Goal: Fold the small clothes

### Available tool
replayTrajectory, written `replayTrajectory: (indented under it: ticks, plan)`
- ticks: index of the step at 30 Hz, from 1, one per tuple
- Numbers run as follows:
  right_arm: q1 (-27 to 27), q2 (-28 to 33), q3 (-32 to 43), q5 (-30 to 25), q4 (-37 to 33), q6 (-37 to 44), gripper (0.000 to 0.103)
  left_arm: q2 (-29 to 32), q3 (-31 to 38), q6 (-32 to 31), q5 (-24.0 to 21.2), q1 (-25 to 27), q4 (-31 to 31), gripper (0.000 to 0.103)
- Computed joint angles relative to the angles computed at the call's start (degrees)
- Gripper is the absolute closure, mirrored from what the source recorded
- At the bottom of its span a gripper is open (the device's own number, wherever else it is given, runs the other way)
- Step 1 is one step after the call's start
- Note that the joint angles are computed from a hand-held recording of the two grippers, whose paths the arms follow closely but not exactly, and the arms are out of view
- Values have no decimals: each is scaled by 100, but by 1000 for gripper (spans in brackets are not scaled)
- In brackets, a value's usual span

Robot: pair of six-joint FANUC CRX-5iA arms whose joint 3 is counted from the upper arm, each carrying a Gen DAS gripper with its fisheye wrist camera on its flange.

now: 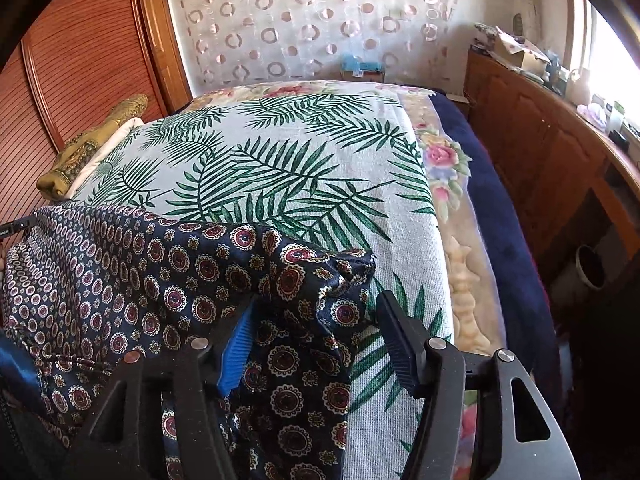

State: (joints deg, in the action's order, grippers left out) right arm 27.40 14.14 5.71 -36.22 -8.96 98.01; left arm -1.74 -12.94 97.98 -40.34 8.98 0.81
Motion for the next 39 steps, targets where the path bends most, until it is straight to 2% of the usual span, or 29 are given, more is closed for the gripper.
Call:
replayTrajectory:
  ticks: [1,3,8,9,11,13,16,19,23,26,31,34,36,39]
  plan:
    - [9,14,26,-26,0,33,41,18,10,-3,-8,-13,-11,24]
    - [35,50,65,-54,5,126,41,57,-11,-162,28,10,112,32]
    - [53,113,179,-153,-53,359,41,55,-241,-838,265,53,799,72]
    - [45,121,200,-178,-79,376,42,59,-256,-943,261,38,890,76]
    - [21,107,200,-179,-155,484,55,49,-232,-938,246,-26,832,89]
    - [-36,93,249,-263,-391,715,84,-9,-275,-1040,307,-72,866,97]
    - [-77,-2,192,-256,-701,1067,98,-272,-285,-561,579,-267,280,99]
    - [48,-369,-337,417,-458,1026,99,-632,-363,-314,829,-411,143,99]
    - [73,-1022,-887,1312,-695,1221,99,-1030,-309,-204,1088,-545,69,99]
    - [203,-1468,-1254,1912,-296,930,99,-1193,-101,-122,1250,-614,-50,99]
    - [182,-1867,-1050,2079,-212,914,99,-1242,391,-5,1563,-632,-229,99]
    - [267,-1914,-992,2366,726,162,99,-994,868,104,1553,-575,-409,99]
    - [282,-1776,-752,2360,1206,-248,99,-702,1277,144,1472,-520,-507,99]
    - [298,-1396,-547,2469,2527,-1352,99,-248,1783,350,1274,-468,-736,99]
